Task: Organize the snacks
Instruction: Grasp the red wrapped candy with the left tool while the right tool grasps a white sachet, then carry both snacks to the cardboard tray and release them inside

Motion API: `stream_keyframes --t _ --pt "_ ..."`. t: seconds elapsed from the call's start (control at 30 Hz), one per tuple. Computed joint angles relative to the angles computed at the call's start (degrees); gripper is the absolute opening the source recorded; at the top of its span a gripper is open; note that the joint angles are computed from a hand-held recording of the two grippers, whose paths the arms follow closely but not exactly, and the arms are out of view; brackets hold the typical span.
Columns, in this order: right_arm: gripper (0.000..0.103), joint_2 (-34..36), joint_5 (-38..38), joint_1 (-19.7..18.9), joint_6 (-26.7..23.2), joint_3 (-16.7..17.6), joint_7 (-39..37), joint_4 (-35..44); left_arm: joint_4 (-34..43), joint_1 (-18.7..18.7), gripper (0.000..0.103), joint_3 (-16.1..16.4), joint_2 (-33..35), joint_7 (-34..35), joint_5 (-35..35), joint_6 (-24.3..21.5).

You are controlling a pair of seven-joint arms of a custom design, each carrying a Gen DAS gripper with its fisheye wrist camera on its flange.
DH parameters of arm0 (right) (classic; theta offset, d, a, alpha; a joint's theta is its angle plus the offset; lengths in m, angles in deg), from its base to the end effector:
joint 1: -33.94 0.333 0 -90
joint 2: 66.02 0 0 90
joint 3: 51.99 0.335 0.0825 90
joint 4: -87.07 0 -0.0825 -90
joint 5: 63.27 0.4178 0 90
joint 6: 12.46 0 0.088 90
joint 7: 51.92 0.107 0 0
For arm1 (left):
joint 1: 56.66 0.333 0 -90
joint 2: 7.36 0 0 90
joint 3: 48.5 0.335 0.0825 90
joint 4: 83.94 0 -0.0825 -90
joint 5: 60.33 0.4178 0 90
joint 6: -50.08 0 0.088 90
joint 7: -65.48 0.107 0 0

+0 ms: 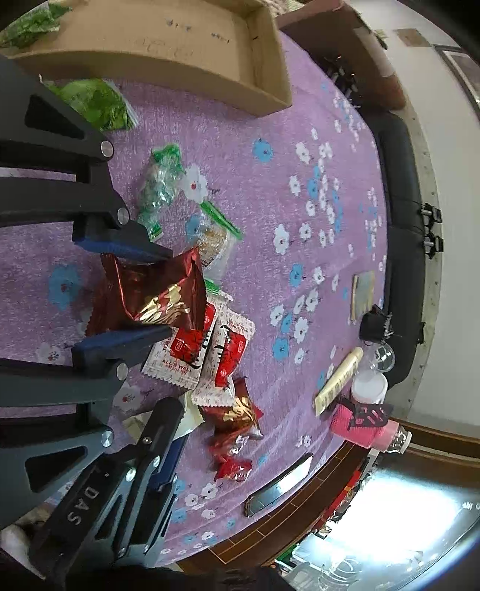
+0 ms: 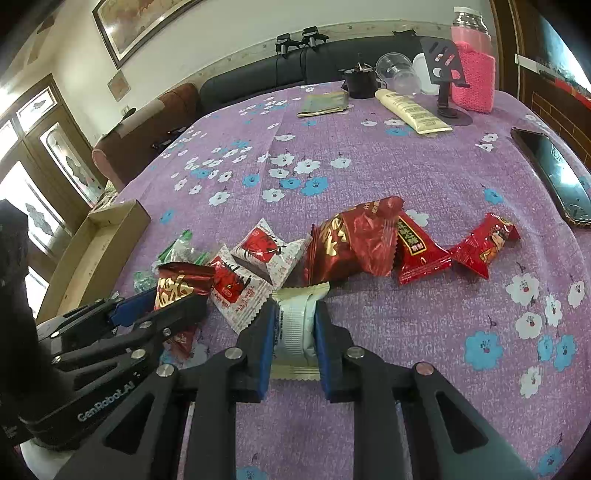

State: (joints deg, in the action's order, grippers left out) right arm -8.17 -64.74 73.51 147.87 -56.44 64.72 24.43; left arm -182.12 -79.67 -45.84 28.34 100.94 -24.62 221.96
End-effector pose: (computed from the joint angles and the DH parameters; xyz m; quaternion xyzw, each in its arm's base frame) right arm 0.6910 0.5213 0.2759 -0.7358 0.5839 -0.1152 0.3231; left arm 0.6833 -0.3039 0.2861 -0.6610 0.6679 -0.2846 0.1897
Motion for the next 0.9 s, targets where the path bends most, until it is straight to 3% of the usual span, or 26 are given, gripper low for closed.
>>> stream_keyframes --t 0.27,0.43,0.57,0.73,0.9 --pt "0.019 -2.49 -2.10 3.66 5.39 -5.84 6.10 -4.97 -5.56 -8.59 0.035 9.83 -5.84 -12.39 10.88 1.32" --pt "0.019 -2.65 -3.35 5.19 6.37 -8.31 9.48 -5.94 -9.82 -13.81 0.035 15.92 -10.49 -25.48 22.96 0.86" --pt "0.019 -3.71 -5.70 9.20 9.18 -13.76 14.02 -8.89 -13.40 -16.87 0.036 19.59 -14.71 -37.34 34.38 -1.04" --pt "0.019 -6.07 -6.96 10.32 10.05 -13.11 13.94 -11.40 -17.73 -16.37 0.036 19.96 -19.60 -47.82 44.71 -3.37" --pt "0.020 -6.56 -8.09 10.65 8.26 -9.47 9.40 -9.12 -21.74 -13.69 0.036 18.73 -23.53 -57.71 53.36 -4.92"
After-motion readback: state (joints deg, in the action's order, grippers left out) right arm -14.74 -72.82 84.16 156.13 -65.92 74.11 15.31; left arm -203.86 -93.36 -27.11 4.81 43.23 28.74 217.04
